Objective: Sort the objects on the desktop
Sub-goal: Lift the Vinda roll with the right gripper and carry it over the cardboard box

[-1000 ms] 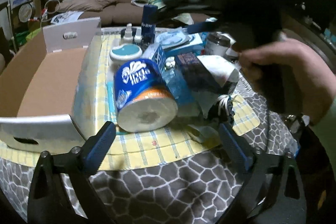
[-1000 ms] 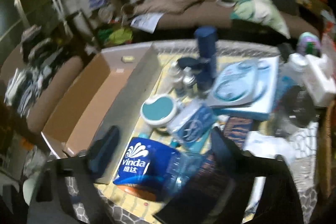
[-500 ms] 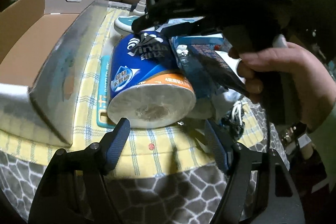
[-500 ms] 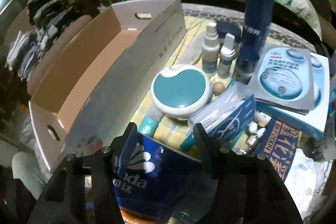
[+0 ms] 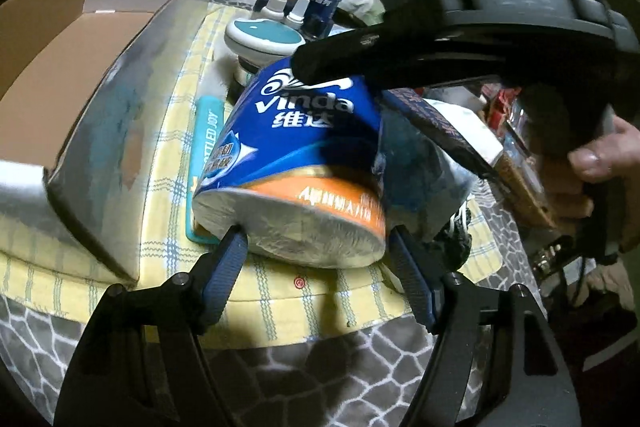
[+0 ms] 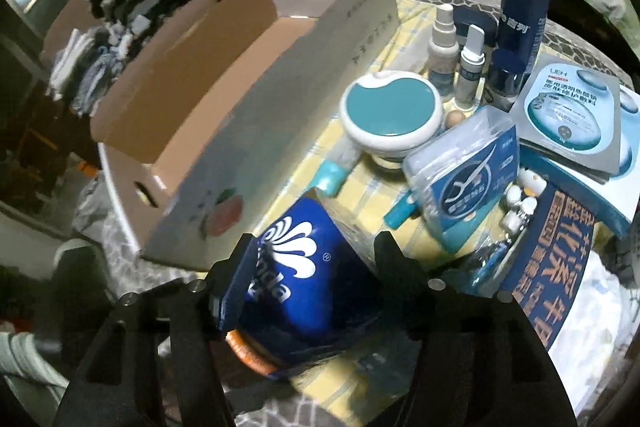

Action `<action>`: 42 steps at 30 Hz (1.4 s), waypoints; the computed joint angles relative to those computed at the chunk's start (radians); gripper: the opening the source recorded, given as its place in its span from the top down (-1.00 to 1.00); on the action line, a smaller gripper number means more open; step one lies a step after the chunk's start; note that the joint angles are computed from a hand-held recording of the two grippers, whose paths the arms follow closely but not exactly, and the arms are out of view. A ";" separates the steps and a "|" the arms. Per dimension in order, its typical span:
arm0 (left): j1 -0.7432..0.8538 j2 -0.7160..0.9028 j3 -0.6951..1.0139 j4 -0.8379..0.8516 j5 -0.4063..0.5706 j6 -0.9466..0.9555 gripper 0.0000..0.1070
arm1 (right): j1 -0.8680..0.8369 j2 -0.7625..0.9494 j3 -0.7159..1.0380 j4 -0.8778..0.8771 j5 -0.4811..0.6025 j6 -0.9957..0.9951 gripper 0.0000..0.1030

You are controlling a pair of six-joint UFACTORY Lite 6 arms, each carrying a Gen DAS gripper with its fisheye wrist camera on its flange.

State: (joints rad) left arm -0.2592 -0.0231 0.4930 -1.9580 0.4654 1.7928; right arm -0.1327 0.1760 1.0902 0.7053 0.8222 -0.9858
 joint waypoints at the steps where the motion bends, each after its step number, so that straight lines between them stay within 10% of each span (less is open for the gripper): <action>1: 0.018 -0.008 -0.005 0.037 0.019 -0.037 -0.31 | 0.007 -0.018 -0.010 -0.003 0.004 0.007 -0.24; 22: 0.385 -0.404 0.117 0.639 0.347 -0.717 -0.32 | 0.269 -0.389 0.116 -0.227 0.070 0.408 -0.25; 29: 0.728 -0.279 0.284 0.674 0.530 -0.629 -0.52 | 0.503 -0.206 0.281 -0.334 -0.031 0.628 -0.25; 42: 0.895 0.230 0.590 0.674 0.482 -0.470 -0.53 | 0.629 0.437 0.767 -0.127 -0.119 0.641 -0.25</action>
State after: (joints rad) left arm 0.6360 0.2072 1.0828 -1.2837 0.9474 1.3224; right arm 0.4962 0.6130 1.8571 0.5786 0.7029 -0.3452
